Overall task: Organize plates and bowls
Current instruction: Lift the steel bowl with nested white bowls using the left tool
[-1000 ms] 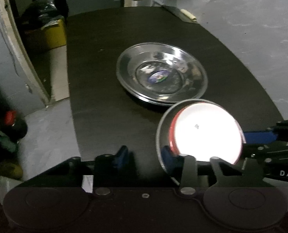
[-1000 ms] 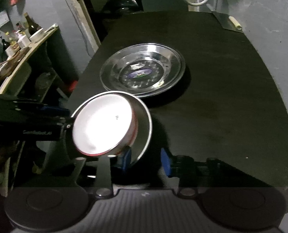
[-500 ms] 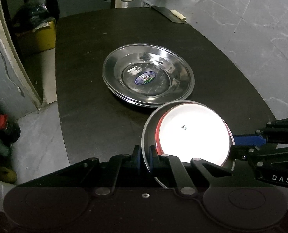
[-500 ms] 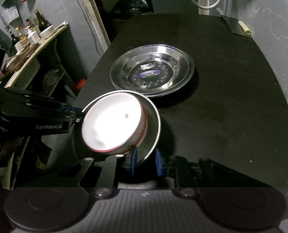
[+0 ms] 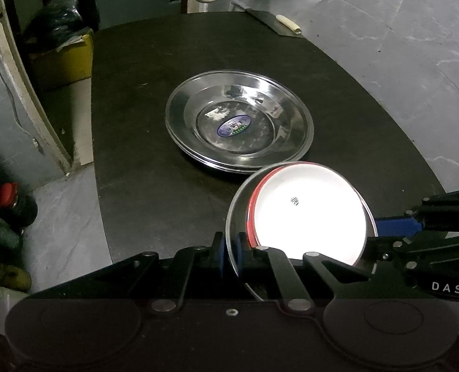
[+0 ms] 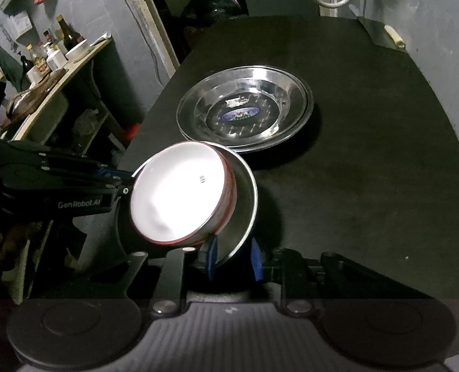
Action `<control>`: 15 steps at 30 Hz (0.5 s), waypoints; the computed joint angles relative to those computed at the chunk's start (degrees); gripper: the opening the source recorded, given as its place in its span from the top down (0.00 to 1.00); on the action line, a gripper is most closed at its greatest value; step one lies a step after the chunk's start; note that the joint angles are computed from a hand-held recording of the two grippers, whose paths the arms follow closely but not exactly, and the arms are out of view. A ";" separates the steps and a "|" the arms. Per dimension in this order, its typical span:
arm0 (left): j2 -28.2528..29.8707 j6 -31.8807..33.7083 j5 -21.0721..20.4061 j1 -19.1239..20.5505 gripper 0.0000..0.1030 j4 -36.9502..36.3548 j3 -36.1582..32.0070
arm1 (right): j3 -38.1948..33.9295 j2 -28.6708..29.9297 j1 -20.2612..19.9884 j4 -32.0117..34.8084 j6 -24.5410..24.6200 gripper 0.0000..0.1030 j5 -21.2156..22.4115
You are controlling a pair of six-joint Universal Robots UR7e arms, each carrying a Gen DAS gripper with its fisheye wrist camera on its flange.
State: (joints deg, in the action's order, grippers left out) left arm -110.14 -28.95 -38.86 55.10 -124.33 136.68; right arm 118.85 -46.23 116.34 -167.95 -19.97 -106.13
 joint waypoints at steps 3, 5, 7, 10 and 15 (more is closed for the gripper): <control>0.17 -0.25 0.04 0.07 0.95 -0.32 -0.01 | 0.10 -0.08 -0.20 0.02 -0.14 0.72 0.47; 0.25 -0.37 0.05 0.13 0.95 -0.66 0.01 | 0.29 -0.14 -0.31 -0.24 -0.47 0.72 0.67; 0.39 -0.17 -0.14 0.33 0.95 -1.31 -0.01 | 0.41 -0.09 -0.25 -0.58 -1.17 0.72 0.47; 0.52 0.20 -0.85 0.53 0.95 -1.62 -0.25 | 0.67 -0.30 0.08 -0.80 -1.73 0.73 -0.31; 1.51 1.34 -1.24 -0.14 0.95 -2.38 -0.60 | 1.83 -1.45 -0.40 -2.16 -1.08 0.74 -0.39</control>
State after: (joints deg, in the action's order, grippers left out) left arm -108.64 -27.61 -40.11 54.96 -126.70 136.08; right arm 120.68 -47.68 115.95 -170.11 -21.04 -106.52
